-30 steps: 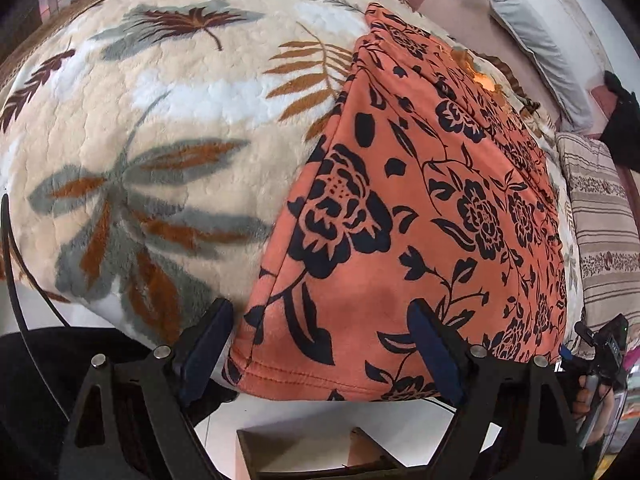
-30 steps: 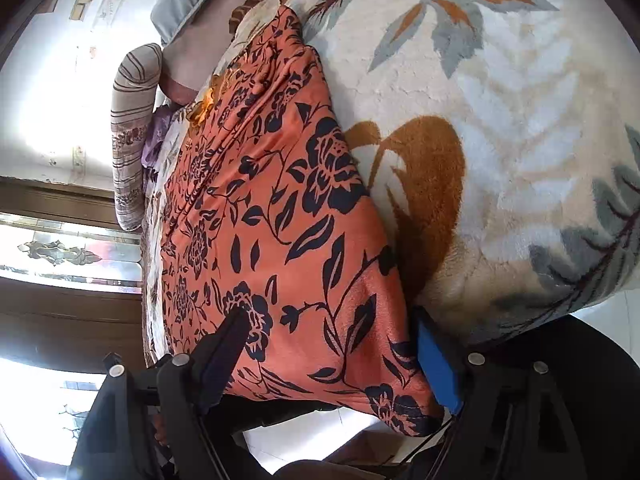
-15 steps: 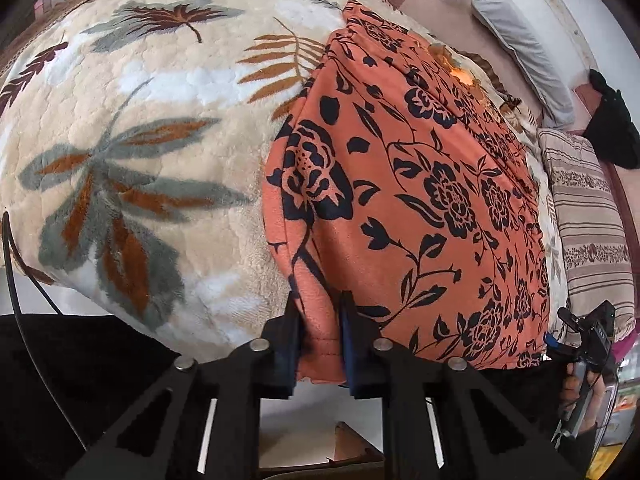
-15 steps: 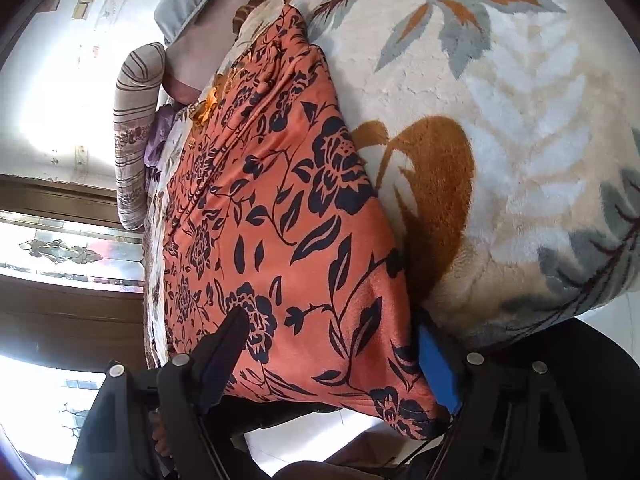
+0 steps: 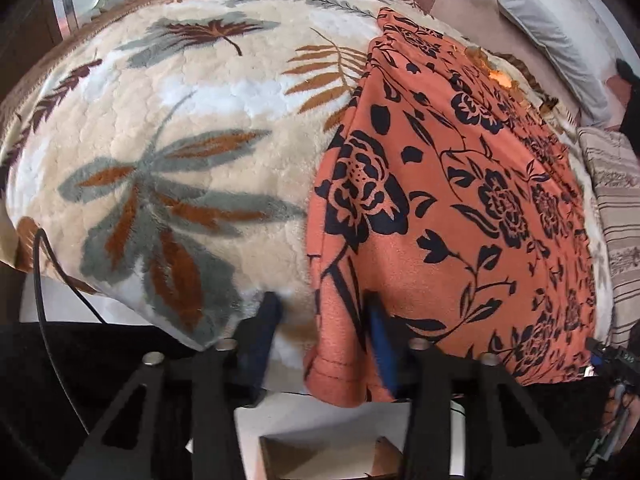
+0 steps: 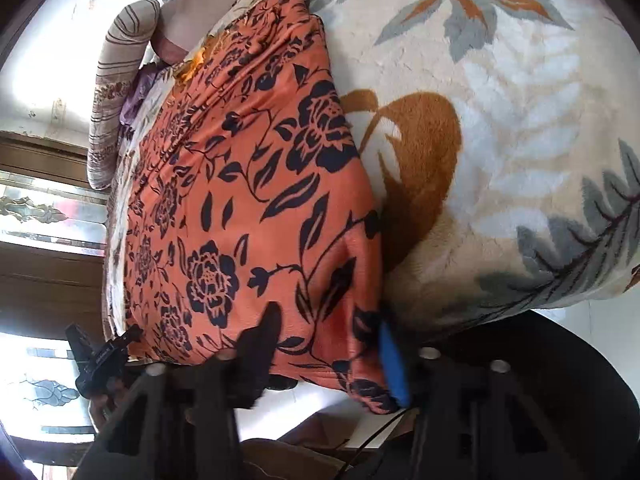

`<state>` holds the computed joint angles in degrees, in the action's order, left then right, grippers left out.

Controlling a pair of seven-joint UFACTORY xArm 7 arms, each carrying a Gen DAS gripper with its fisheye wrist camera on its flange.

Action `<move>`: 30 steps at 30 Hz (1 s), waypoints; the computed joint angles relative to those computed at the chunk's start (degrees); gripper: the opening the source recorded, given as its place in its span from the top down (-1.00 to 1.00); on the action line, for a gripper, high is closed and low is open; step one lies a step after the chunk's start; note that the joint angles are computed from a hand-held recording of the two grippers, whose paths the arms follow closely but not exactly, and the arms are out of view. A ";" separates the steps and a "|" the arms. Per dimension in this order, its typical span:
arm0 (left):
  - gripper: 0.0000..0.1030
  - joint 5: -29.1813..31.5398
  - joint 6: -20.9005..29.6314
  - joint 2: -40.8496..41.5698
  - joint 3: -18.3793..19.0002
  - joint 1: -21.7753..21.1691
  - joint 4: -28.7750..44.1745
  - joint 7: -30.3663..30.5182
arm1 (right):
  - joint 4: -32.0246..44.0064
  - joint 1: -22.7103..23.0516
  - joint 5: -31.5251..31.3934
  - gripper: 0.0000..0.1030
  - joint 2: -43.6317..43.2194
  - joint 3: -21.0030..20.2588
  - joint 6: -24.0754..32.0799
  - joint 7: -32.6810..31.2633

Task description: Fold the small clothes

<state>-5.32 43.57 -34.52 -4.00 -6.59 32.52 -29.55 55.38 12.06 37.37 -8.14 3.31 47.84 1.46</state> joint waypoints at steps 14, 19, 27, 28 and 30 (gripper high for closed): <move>0.10 -4.76 -5.24 2.06 2.01 -1.86 0.00 5.22 | 0.07 0.41 0.44 -0.29 0.06 0.13 0.79 -0.25; 0.89 -4.77 -5.79 0.30 2.71 -1.64 0.59 6.53 | -0.72 0.24 2.15 0.84 -1.93 -0.27 -0.30 -0.69; 0.85 -6.51 -6.75 1.14 3.98 -1.15 1.29 7.86 | -0.80 0.69 8.47 0.84 -3.26 -2.19 -3.42 -2.96; 0.81 -6.74 -5.10 1.79 4.11 -1.07 1.38 7.74 | -1.03 0.69 9.20 0.83 -2.80 -2.25 -3.03 -2.91; 0.81 -7.72 -5.61 2.32 3.66 -1.17 0.27 6.98 | -0.68 0.59 9.87 0.83 -1.56 -2.00 -2.27 -2.39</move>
